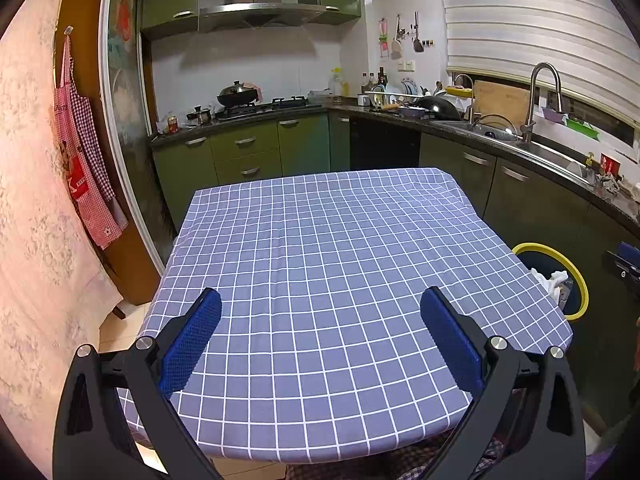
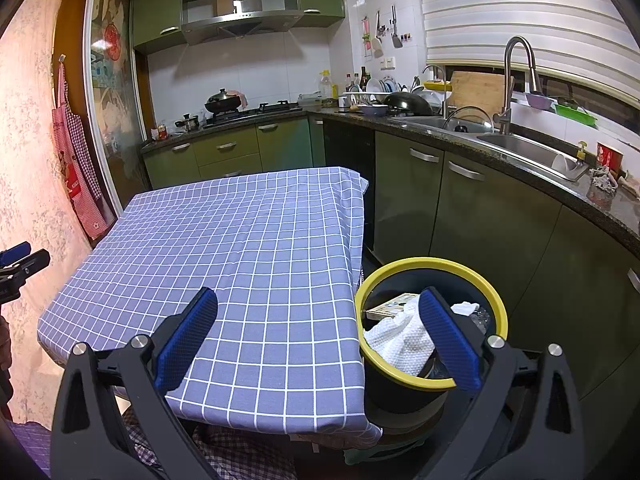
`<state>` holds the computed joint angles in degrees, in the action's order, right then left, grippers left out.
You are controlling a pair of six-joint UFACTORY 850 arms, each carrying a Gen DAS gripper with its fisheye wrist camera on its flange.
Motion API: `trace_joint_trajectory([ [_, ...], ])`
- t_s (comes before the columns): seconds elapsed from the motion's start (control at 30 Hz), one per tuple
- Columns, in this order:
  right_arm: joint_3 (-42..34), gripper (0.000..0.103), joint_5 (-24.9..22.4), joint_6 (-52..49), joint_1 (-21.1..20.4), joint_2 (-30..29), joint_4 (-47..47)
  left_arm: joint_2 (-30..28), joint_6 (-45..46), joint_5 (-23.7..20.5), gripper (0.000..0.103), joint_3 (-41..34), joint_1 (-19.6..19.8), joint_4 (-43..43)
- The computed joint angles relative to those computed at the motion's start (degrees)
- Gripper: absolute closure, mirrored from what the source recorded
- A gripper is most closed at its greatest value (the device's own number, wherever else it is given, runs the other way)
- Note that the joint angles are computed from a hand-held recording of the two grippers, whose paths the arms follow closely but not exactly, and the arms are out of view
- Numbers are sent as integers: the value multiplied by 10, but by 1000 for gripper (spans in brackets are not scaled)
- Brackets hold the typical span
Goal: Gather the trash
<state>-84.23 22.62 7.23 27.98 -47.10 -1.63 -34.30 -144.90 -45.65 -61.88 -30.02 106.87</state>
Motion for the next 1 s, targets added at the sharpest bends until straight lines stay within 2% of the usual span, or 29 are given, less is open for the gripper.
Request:
trace_joint_trajectory([
  [0.63,-12,7,-7,0,6,-13,4,2,-12,4,5,-2,8,18],
  [0.87,-74,7,-48,3,8,-45,-17,-18,24,51,5,-35,43,11],
  [0.93,-114,7,-74,9,11,-67,-32,-30,26,73,5,-51,66,23],
  [1.0,-182,7,-118,67,13,-104,-95,-48,40,85,5,-70,85,21],
])
